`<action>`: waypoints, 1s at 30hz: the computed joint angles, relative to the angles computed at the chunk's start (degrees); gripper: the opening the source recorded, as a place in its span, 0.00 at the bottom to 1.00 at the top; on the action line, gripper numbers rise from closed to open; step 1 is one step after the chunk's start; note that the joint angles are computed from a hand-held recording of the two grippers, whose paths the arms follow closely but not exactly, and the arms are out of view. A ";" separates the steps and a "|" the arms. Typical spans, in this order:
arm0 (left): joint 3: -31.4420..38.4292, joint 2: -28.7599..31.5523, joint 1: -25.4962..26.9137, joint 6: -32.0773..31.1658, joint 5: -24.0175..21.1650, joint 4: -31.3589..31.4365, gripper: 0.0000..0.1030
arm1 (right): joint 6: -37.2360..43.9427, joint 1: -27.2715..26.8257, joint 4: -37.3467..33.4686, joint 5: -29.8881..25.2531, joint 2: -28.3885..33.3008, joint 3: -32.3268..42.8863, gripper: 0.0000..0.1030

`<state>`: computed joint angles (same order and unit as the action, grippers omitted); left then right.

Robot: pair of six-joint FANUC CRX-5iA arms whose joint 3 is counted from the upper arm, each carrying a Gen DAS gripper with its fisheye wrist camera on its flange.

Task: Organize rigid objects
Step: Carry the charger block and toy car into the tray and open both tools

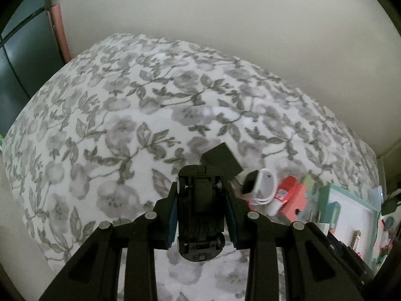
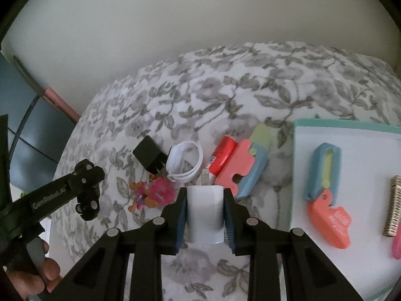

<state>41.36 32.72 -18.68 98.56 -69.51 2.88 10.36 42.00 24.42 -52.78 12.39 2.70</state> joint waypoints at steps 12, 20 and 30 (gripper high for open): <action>0.16 -0.79 -4.93 -4.05 1.34 1.05 0.33 | -6.07 0.55 1.99 -4.17 -5.59 -4.25 0.28; 2.61 1.14 -9.66 -7.38 -0.08 2.74 0.33 | -9.14 -0.61 2.83 -9.25 -9.63 -8.15 0.28; 5.88 3.42 -14.48 -10.75 -1.83 3.14 0.33 | -17.58 -2.48 3.22 -14.47 -17.26 -16.42 0.28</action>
<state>47.24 36.14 -33.17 87.82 -71.34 6.02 -7.23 39.52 27.65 -67.25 -4.87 -13.72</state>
